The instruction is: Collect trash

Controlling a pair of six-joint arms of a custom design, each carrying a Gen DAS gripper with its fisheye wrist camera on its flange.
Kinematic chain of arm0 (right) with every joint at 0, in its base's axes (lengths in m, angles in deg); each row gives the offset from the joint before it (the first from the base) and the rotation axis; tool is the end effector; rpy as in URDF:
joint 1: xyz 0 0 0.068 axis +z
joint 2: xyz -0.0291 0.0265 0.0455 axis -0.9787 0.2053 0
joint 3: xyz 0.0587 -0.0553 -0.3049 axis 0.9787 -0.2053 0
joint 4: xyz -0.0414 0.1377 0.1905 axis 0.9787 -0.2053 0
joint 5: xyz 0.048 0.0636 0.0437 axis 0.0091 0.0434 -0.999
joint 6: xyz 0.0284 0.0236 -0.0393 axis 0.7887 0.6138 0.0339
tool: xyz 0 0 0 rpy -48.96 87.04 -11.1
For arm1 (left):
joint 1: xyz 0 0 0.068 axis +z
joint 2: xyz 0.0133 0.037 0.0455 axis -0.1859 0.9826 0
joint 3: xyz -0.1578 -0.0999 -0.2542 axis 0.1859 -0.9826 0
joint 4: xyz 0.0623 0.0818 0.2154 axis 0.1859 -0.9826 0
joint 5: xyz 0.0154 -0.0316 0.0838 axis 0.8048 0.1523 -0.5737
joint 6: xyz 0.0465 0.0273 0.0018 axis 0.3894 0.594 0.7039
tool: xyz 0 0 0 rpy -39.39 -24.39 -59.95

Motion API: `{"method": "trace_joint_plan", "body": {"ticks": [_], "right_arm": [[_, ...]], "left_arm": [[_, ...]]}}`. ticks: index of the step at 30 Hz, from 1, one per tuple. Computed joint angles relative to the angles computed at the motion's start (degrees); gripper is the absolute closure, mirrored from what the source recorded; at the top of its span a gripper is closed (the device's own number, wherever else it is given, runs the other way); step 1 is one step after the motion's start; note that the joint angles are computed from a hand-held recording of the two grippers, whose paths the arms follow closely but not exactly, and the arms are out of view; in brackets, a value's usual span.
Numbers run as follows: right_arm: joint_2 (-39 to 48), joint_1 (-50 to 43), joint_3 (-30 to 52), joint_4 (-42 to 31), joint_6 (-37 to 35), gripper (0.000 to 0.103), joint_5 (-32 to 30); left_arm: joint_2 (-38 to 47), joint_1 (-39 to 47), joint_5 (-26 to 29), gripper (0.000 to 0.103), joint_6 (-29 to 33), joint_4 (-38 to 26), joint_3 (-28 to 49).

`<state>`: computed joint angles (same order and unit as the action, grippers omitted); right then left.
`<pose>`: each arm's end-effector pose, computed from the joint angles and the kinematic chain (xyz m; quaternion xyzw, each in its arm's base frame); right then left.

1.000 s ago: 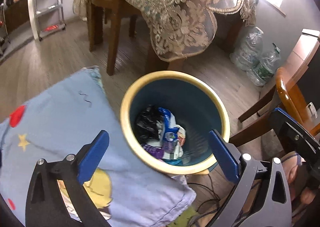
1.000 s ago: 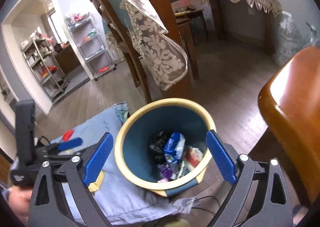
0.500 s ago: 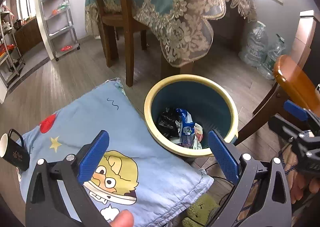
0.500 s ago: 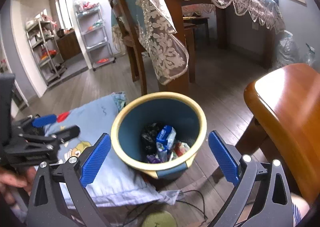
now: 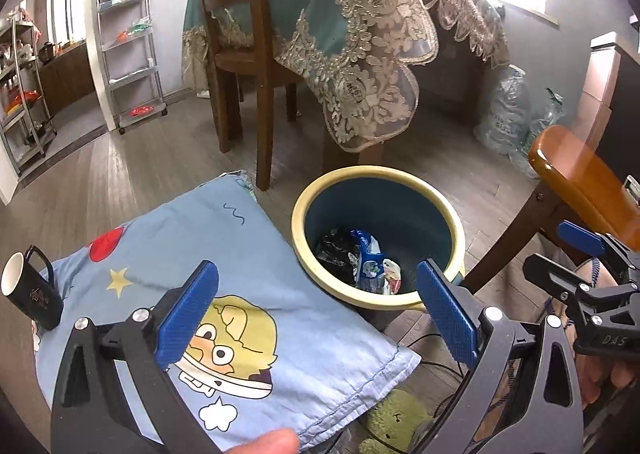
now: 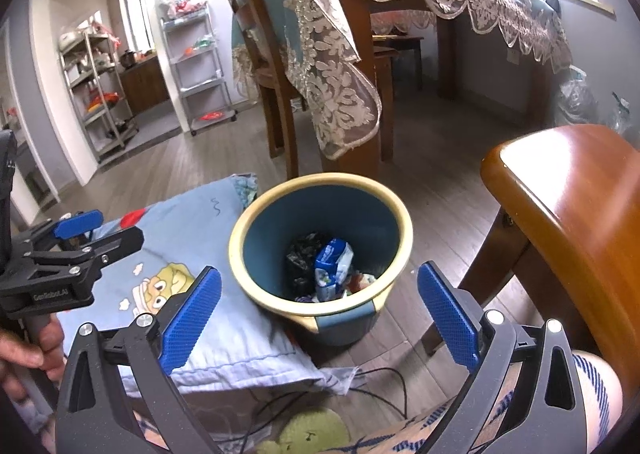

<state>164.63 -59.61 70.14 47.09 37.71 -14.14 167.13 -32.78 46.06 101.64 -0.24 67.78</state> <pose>0.2275 0.0598 0.2031 0.2055 0.8800 -0.0220 0.4276 0.3762 -0.1627 0.2135 0.3186 0.8585 -0.1552 0.3705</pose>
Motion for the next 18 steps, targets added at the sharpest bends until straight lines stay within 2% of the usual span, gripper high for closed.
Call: {"method": "trace_joint_plan", "body": {"ticks": [18], "right_arm": [[1.1,-0.6,0.4,0.1,0.8,0.005,-1.1]], "left_arm": [[0.7,-0.3,0.3,0.006,-0.3,0.3,0.2]]}}
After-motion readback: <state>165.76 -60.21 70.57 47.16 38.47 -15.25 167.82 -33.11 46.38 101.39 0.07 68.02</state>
